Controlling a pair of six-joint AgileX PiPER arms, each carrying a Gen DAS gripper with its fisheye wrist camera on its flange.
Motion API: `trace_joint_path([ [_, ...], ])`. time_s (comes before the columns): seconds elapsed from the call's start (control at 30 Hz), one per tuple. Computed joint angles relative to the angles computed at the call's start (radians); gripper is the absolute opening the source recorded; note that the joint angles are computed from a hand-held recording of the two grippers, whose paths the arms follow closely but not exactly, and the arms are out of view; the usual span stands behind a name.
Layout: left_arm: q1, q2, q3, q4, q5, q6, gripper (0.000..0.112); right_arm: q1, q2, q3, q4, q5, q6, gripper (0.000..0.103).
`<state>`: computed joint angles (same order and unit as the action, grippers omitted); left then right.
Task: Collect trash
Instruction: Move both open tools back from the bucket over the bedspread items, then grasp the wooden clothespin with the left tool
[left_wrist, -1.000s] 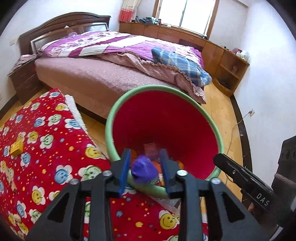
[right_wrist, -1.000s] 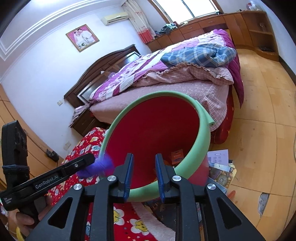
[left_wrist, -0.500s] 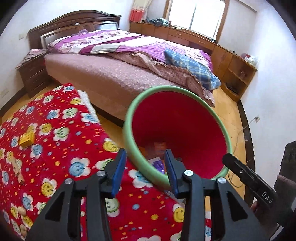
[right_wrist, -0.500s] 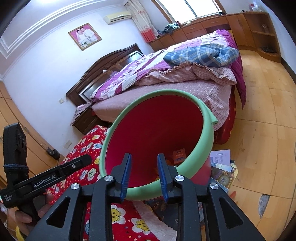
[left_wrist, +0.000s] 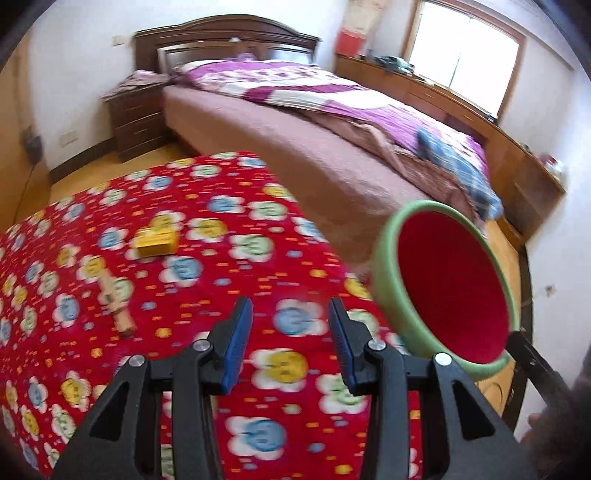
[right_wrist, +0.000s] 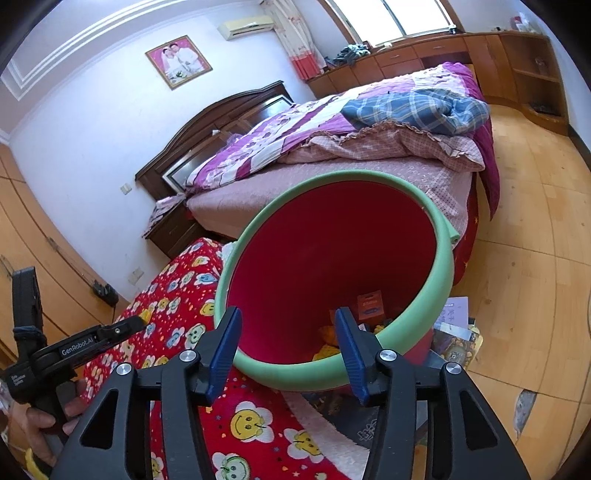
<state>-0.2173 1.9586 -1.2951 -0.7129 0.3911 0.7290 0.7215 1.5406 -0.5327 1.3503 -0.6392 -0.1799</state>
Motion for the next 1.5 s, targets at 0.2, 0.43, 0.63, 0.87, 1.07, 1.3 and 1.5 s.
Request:
trace_joint_path([
  [0.2,0.072,0.033,-0.023,0.126,-0.028,-0.141,0.042,0.008,0.026,-0.048,0.043,0.012,-0.062,0.062],
  [0.43,0.142,0.09,-0.067,0.248,-0.048,-0.278,0.042,0.012,0.049,-0.093,0.083,0.03,-0.126,0.062],
  [0.63,0.174,0.15,-0.126,0.316,-0.037,-0.366,0.042,0.012,0.058,-0.112,0.116,0.036,-0.158,0.062],
  [0.87,0.175,0.221,-0.199,0.331,-0.001,-0.399,0.042,0.004,0.075,-0.129,0.125,0.049,-0.174,0.062],
  [1.07,0.167,0.248,-0.226,0.381,-0.033,-0.446,0.042,-0.004,0.087,-0.139,0.118,0.061,-0.175,0.062],
  [1.3,0.211,0.248,-0.233,0.252,0.0,-0.33,0.01,-0.002,0.088,-0.174,0.146,0.071,-0.239,0.062],
  [1.5,0.258,0.201,-0.197,0.116,0.012,-0.175,0.01,0.022,0.099,-0.254,0.223,0.067,-0.385,0.062],
])
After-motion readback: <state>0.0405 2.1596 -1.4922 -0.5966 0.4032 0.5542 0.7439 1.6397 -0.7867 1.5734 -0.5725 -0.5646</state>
